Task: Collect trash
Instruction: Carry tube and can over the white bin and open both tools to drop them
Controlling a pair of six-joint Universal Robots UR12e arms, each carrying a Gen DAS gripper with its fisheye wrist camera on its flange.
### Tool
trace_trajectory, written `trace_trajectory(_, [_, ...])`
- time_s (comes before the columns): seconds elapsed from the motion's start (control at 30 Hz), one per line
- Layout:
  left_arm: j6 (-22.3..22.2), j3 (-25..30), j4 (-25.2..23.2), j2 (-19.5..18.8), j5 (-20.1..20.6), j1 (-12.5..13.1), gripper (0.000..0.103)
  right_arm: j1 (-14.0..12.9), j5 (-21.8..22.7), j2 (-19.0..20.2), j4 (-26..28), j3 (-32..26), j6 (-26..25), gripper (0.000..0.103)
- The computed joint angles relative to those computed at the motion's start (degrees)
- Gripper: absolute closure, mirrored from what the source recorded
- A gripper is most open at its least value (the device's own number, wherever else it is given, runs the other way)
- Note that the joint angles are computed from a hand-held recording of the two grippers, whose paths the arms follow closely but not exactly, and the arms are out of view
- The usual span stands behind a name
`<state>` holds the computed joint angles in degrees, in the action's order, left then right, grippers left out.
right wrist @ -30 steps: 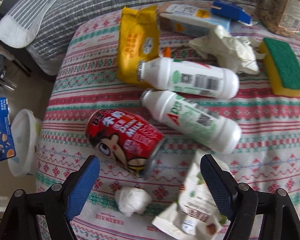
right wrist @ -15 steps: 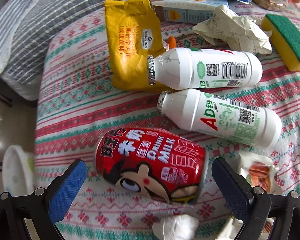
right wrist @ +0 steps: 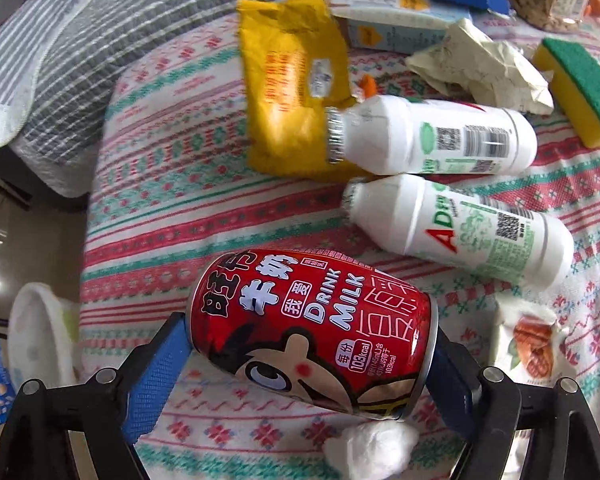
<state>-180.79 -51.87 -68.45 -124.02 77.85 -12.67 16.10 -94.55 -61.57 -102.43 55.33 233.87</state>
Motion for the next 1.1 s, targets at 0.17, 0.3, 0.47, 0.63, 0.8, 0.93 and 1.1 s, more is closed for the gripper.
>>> trace_trajectory(0.17, [-1.2, 0.8, -2.2, -1.1, 0.6, 1.1, 0.079, 1.2, -0.6, 0.6, -1.3, -1.7, -1.2, 0.013])
trace_trajectory(0.3, [-2.0, 1.0, -2.8, -1.6, -0.1, 1.9, 0.079, 1.9, 0.3, 1.4, -1.7, -3.1, -1.9, 0.013])
trace_trajectory(0.47, [-1.0, 0.4, -2.5, -1.5, -1.1, 2.1, 0.077, 3.0, 0.9, 2.9, -2.6, -5.8, -3.1, 0.013])
trace_trajectory(0.63, [1.6, -0.3, -1.8, -0.5, 2.3, 1.5, 0.044, 4.0, 1.5, 4.8, -2.2, -8.9, -5.3, 0.013])
trace_trajectory(0.8, [2.4, -4.0, 3.2, 2.0, 9.7, 1.2, 0.017, 4.8, 3.1, 6.9, -2.1, -12.1, -7.8, 0.013])
trace_trajectory(0.93, [2.3, -6.1, 4.6, 3.4, 11.7, 2.0, 0.012, 5.4, 4.3, 9.2, -0.8, -15.5, -9.6, 0.013])
trace_trajectory(1.1, [2.1, -7.5, 4.2, 4.3, 12.5, 3.2, 0.012, 6.1, 8.1, 12.8, -0.8, -20.2, -12.1, 0.013])
